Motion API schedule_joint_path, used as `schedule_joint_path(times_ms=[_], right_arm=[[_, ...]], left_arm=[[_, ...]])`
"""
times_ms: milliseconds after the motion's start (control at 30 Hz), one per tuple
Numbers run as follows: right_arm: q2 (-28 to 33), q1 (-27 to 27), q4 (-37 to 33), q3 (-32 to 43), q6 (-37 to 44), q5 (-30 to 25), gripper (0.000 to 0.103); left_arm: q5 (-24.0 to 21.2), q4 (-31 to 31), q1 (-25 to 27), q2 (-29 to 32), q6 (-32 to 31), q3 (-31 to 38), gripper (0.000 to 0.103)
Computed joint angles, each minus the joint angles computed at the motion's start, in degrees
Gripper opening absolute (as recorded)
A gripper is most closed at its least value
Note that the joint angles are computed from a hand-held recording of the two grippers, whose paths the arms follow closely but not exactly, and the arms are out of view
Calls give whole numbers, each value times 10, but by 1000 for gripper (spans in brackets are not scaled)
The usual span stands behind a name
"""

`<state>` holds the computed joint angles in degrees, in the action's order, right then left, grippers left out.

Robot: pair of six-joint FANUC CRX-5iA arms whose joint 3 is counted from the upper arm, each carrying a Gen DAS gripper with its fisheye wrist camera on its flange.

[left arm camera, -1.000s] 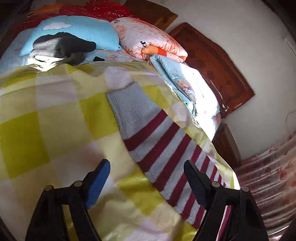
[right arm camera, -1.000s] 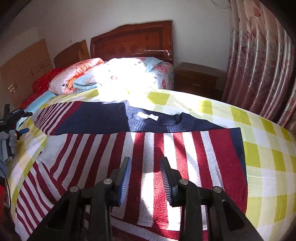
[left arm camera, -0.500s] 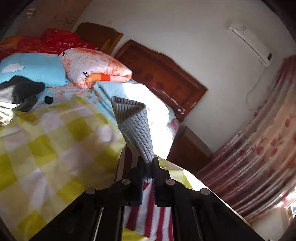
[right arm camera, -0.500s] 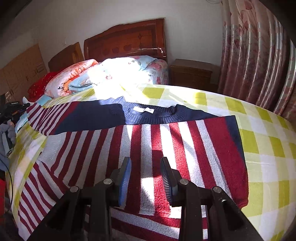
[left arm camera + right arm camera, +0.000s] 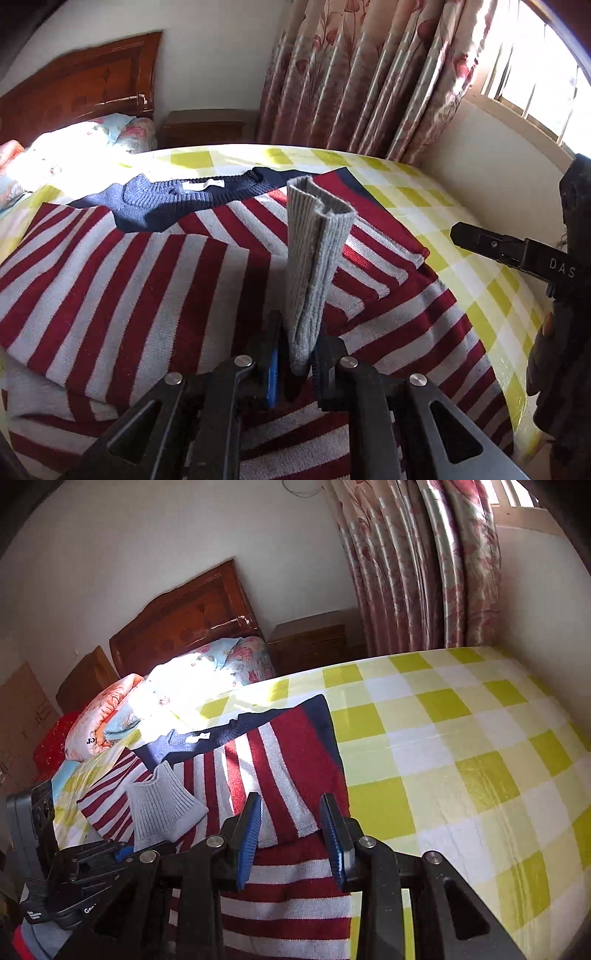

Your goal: Fold small clothes

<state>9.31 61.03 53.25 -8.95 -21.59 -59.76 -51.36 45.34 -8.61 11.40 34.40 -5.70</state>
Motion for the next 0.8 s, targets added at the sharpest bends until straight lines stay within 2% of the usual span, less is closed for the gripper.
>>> schedule_joint_path(times_ms=[33, 67, 133, 167, 200, 233, 267, 367, 400, 467, 567, 633, 700, 767, 800], right_arm=[[-6, 3, -2, -7, -5, 0, 33], [-12, 5, -3, -16, -10, 8, 33], [-20, 2, -4, -31, -24, 42, 33], [-21, 0, -1, -37, -35, 66, 33], [-19, -6, 4, -40, -42, 96, 33], [-17, -11, 9, -42, -45, 128, 33], [-11, -15, 10, -38, -43, 157, 33], [12, -23, 3, -17, -20, 230, 33], [20, -22, -8, -6, -11, 235, 33], [33, -11, -10, 8, -22, 206, 33], [41, 10, 1, 11, -75, 131, 33], [45, 13, -48, 21, -43, 133, 33], [51, 13, -42, 22, -35, 131, 33], [62, 10, -60, 42, 3, 126, 33], [69, 8, -73, 57, 28, 121, 35]], left_arm=[[-17, 7, 8, -2, 2, 6, 40], [-21, 37, 21, -11, -5, -3, 103], [13, 115, 49, -45, -28, -46, 103], [59, 136, 56, -69, -30, -72, 103], [108, 128, 67, -89, -12, -89, 103], [147, 89, 80, -101, 26, -95, 103], [157, 20, 96, -98, 80, -78, 103], [141, -157, 127, -79, 192, -31, 103], [133, -182, 134, -77, 199, -28, 103], [129, -170, 144, -76, 172, -41, 103], [131, -163, 145, -69, 153, -45, 103], [131, -160, 138, -59, 147, -38, 103], [129, -169, 130, -46, 147, -24, 103], [104, -223, 120, -25, 184, 14, 103], [98, -221, 120, -19, 187, 21, 103]])
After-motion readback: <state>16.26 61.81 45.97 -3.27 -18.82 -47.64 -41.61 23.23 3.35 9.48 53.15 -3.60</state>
